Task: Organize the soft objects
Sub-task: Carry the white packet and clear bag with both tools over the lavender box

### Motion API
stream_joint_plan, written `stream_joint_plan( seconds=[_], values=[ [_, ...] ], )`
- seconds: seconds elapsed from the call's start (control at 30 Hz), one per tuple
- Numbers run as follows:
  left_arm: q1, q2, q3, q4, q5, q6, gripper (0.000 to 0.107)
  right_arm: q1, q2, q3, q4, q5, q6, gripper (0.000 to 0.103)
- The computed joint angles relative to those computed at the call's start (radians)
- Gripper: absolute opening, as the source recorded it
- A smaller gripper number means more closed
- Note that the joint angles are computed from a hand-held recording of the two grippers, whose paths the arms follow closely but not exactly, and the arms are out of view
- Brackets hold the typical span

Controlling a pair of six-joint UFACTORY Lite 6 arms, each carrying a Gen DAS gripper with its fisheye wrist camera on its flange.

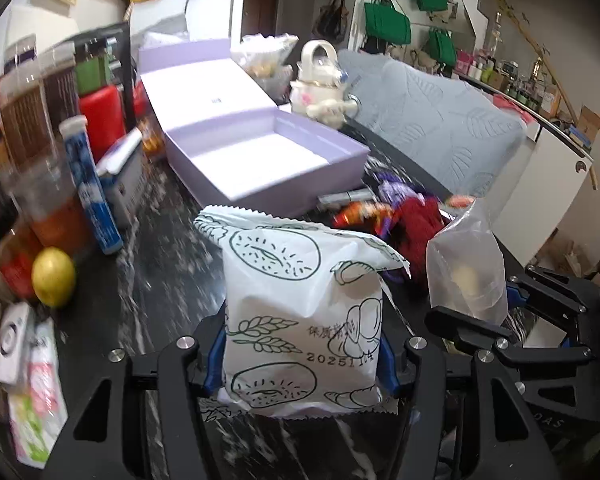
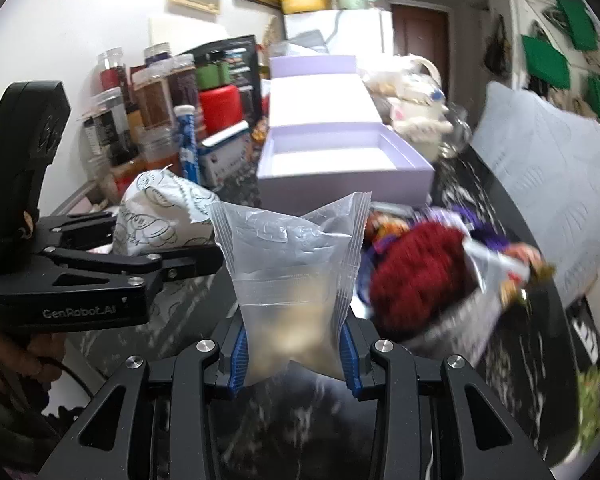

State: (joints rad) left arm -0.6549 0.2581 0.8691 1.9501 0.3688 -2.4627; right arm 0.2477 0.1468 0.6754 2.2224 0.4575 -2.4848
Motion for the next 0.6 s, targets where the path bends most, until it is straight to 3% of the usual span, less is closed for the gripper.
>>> stream_joint_plan(
  seconds=[0.3,0.6],
  values=[
    [0.117,-0.001,0.118,-0.038,-0.019,0.132,0.058,0.026,0.09,0.236,-0.161,-0.024,0.176,0.037],
    [0.234,0.113,0.343,-0.256,-0.072,0.397,0.058,0.042,0.252,0.585,-0.454,-0.064,0.505,0.037]
  ],
)
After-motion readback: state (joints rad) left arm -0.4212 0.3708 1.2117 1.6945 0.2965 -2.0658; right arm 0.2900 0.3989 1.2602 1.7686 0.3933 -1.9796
